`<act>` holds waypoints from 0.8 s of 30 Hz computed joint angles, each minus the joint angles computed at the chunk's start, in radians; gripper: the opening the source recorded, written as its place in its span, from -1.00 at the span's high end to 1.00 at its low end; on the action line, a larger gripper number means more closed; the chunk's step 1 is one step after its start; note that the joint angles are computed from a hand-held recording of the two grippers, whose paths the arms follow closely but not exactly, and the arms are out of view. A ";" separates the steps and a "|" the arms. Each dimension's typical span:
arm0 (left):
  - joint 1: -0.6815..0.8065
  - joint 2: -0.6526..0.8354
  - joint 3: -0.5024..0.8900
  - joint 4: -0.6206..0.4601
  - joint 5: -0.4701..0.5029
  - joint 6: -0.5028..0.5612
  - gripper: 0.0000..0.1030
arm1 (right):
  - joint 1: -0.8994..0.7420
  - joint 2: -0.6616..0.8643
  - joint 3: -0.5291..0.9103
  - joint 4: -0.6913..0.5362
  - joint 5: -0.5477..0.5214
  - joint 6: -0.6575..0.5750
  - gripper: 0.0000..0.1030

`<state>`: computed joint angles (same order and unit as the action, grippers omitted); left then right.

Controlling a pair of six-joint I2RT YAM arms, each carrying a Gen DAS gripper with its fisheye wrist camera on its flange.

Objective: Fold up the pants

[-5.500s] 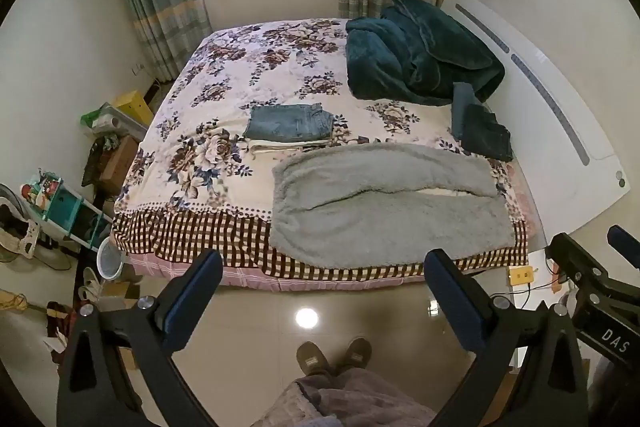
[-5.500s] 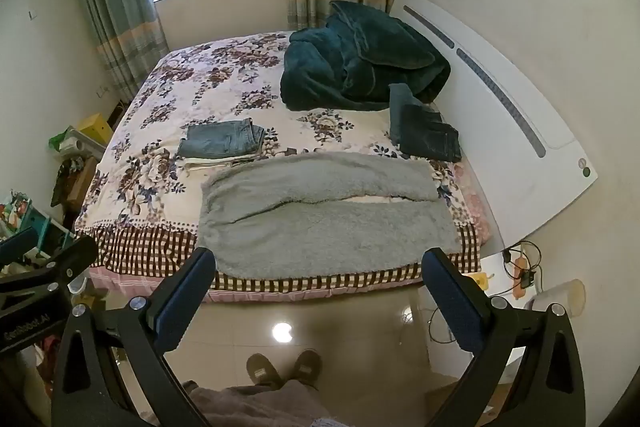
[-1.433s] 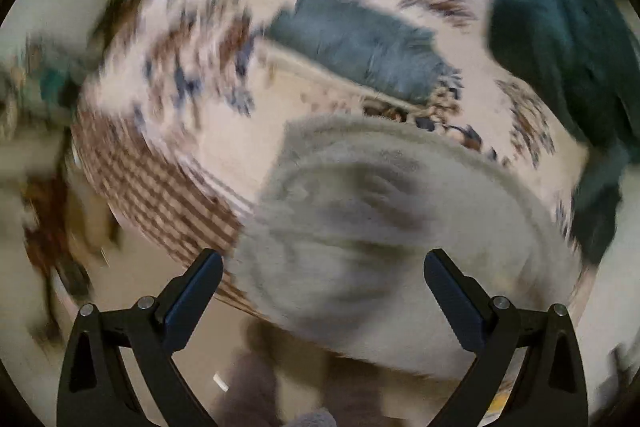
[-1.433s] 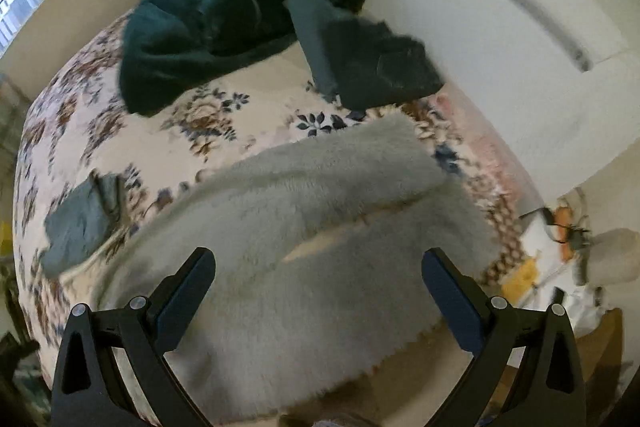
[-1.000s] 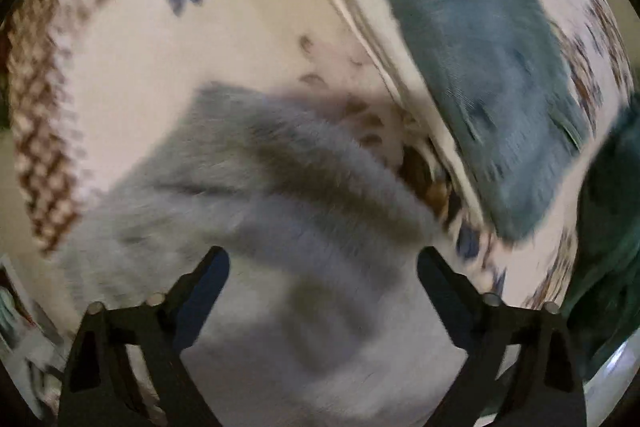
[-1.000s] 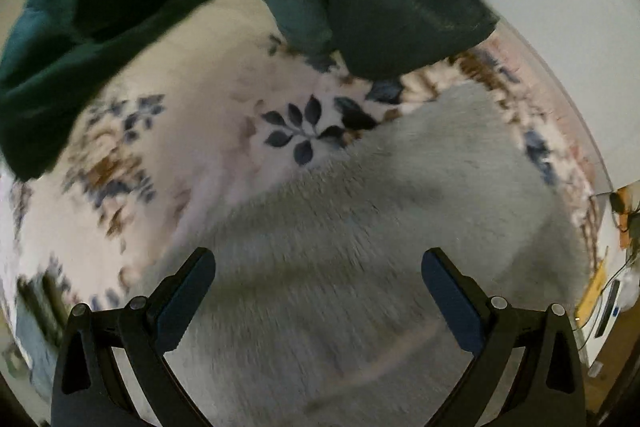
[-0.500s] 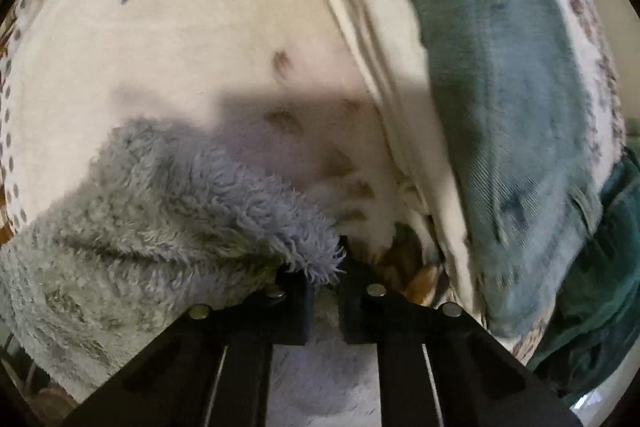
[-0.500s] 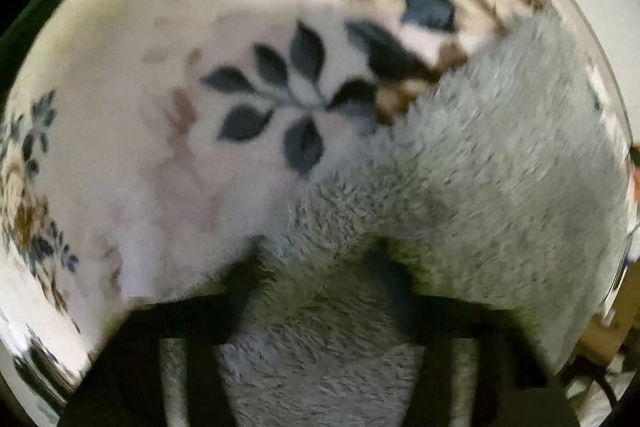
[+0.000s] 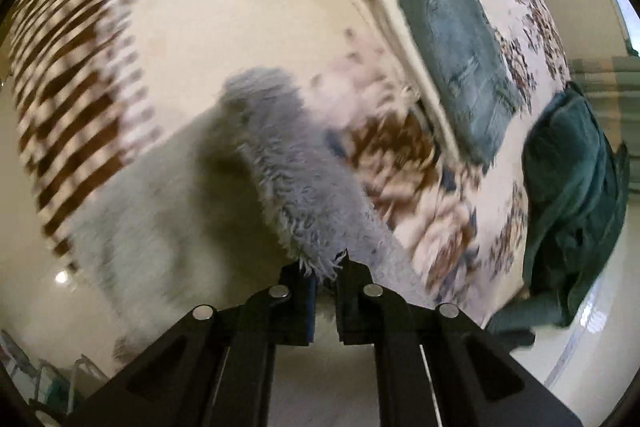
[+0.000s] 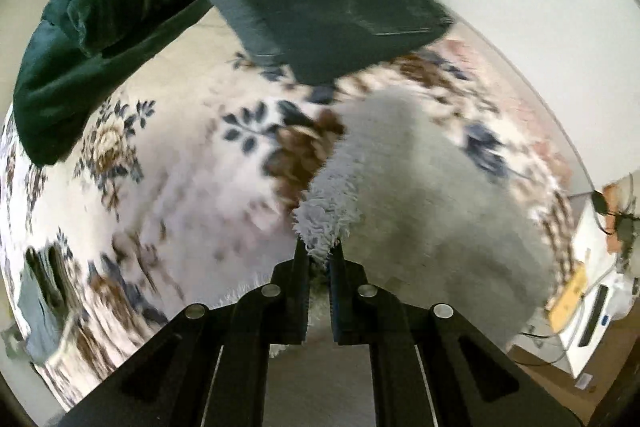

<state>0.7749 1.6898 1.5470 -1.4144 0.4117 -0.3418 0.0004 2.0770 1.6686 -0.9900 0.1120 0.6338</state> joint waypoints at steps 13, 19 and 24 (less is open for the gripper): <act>0.432 -0.128 -0.643 0.076 -0.136 0.533 0.89 | -0.113 -0.331 -0.742 0.189 0.041 -0.064 0.77; 0.533 -0.231 -0.542 -0.019 -0.025 0.634 0.80 | -0.060 -0.499 -0.953 0.282 -0.188 0.038 -0.44; 0.578 -0.298 -0.516 0.013 -0.010 0.746 0.43 | 0.127 -0.503 -1.078 0.416 -0.288 0.179 -0.44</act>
<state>1.3529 1.3918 1.0308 -1.4010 0.4015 0.4039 0.1275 1.5744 0.5909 -0.5737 -0.1762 0.8129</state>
